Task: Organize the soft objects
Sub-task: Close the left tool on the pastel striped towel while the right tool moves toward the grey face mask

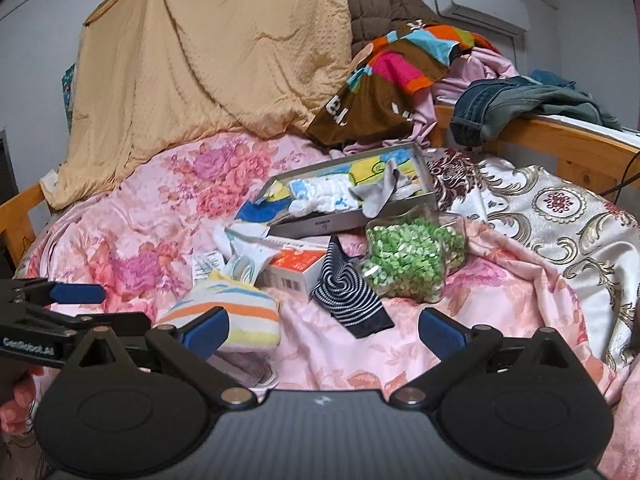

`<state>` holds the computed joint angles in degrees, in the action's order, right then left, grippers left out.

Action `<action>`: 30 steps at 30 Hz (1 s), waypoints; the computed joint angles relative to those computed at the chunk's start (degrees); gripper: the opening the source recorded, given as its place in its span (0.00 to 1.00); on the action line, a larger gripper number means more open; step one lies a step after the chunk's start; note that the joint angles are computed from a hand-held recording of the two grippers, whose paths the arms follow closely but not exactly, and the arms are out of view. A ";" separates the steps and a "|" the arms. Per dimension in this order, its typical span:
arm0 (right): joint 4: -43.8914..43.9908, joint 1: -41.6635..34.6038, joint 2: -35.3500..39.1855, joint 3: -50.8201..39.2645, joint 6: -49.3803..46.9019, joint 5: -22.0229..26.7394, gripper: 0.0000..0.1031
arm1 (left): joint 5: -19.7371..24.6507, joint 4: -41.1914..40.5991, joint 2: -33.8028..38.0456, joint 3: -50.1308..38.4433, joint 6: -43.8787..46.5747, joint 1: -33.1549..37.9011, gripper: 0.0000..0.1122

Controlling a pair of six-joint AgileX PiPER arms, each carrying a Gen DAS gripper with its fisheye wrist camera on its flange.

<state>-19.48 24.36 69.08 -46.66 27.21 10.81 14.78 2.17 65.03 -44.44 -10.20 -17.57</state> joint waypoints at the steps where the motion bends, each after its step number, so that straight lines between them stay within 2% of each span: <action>1: -0.67 0.19 -0.01 0.07 0.48 -0.11 1.00 | 0.17 -1.17 0.49 -0.35 1.42 0.10 0.91; 3: -0.15 0.41 -0.19 0.24 -0.40 -0.54 1.00 | 0.72 -1.88 1.81 -1.33 2.80 0.27 0.91; 5: 0.63 0.60 -0.11 0.09 -1.60 -0.62 1.00 | 1.48 0.83 3.19 -2.50 0.07 0.04 0.91; 10: -2.50 1.19 0.44 -0.44 1.16 -0.05 1.00 | 1.94 -7.98 5.39 -4.33 9.52 1.08 0.91; 13: -1.30 0.64 0.53 -0.50 0.59 -0.08 1.00 | 2.43 -8.12 7.10 -5.67 11.75 0.55 0.91; 16: 3.89 -0.49 0.61 -0.49 -3.99 -0.37 1.00 | 4.42 -6.76 9.71 -7.96 12.19 -0.02 0.91; 21: 7.47 -1.28 1.31 -0.90 -6.79 -0.13 1.00 | 5.21 -4.68 12.82 -10.60 12.19 -1.14 0.91; 24: 11.41 -1.88 1.85 -1.11 -10.38 -0.10 1.00 | 8.92 -5.47 15.36 -14.17 15.29 -1.67 0.91; 30: 20.67 -3.37 3.18 -1.72 -18.56 0.39 1.00 | 13.09 -8.09 19.36 -19.40 17.44 -0.93 0.81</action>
<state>1.19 20.98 72.26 -48.38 8.65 11.20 27.86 -5.92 84.39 -63.83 7.23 -18.49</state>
